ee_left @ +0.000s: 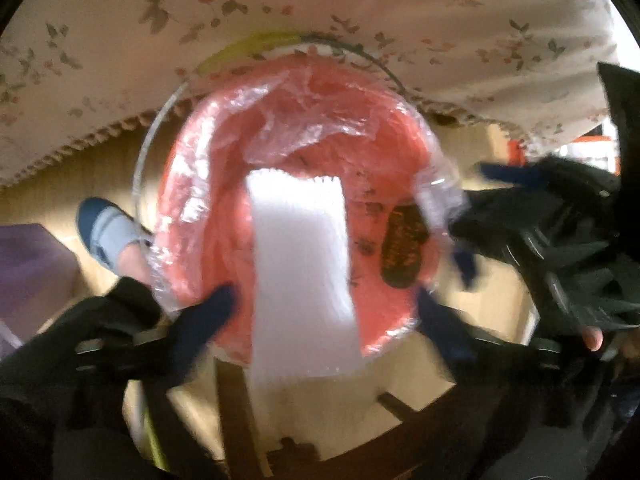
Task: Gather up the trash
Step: 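Carry foam sleeve and bottle to the red bin and release both, then grasp the blue-white medicine box with left tool while right tool grasps red toothpaste box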
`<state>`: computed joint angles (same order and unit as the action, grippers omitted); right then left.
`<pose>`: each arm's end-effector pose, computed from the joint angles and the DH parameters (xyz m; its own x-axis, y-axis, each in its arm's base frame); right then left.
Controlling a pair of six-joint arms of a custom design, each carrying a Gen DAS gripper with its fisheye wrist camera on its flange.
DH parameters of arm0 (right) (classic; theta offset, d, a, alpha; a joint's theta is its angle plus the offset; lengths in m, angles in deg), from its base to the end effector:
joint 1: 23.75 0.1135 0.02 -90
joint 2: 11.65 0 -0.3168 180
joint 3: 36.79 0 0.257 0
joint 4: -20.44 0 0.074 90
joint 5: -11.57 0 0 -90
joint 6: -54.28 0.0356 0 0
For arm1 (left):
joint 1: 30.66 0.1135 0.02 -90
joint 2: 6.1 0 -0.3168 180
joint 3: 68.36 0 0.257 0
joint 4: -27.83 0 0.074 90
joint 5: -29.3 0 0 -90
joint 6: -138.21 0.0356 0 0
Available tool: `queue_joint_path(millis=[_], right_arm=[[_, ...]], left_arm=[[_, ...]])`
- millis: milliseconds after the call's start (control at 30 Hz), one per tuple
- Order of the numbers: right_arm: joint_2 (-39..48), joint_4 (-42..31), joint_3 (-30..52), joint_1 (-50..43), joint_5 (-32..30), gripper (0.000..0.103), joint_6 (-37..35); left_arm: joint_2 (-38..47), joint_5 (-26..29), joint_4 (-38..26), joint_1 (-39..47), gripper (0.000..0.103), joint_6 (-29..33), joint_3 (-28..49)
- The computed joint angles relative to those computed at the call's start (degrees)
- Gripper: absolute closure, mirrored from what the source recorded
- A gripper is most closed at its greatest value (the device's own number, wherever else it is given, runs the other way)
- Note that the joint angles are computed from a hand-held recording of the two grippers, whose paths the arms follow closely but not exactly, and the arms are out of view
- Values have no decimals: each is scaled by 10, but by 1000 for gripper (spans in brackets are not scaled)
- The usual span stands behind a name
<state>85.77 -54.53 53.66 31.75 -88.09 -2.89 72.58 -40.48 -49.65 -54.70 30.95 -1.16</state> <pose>0.1827 0.2764 0.2884 -0.9189 -0.3934 -0.0277 -0.3898 0.8953 0.2156 0.1883 -0.0974 0.2656 -0.9871 0.1355 0.0852 0.0996 0.9368 -0.3354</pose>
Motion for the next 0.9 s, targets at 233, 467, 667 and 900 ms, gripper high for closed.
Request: queue_joint_path(millis=[233,467,667,900], right_arm=[[-33,-13,0,-26,35,10,10],[-48,-21,13,-42,49,10,11],[-55,-35,33,-46,53,10,11],[-65,-85,132,-60,69,9,-2]], left_arm=[[-11,-16,-9,4,6,0,10],[-20,-15,-13,9,6,-2,25],[-30,-40,-43,5,6,-1,53],[-42,-50,-112,32,6,33,169]])
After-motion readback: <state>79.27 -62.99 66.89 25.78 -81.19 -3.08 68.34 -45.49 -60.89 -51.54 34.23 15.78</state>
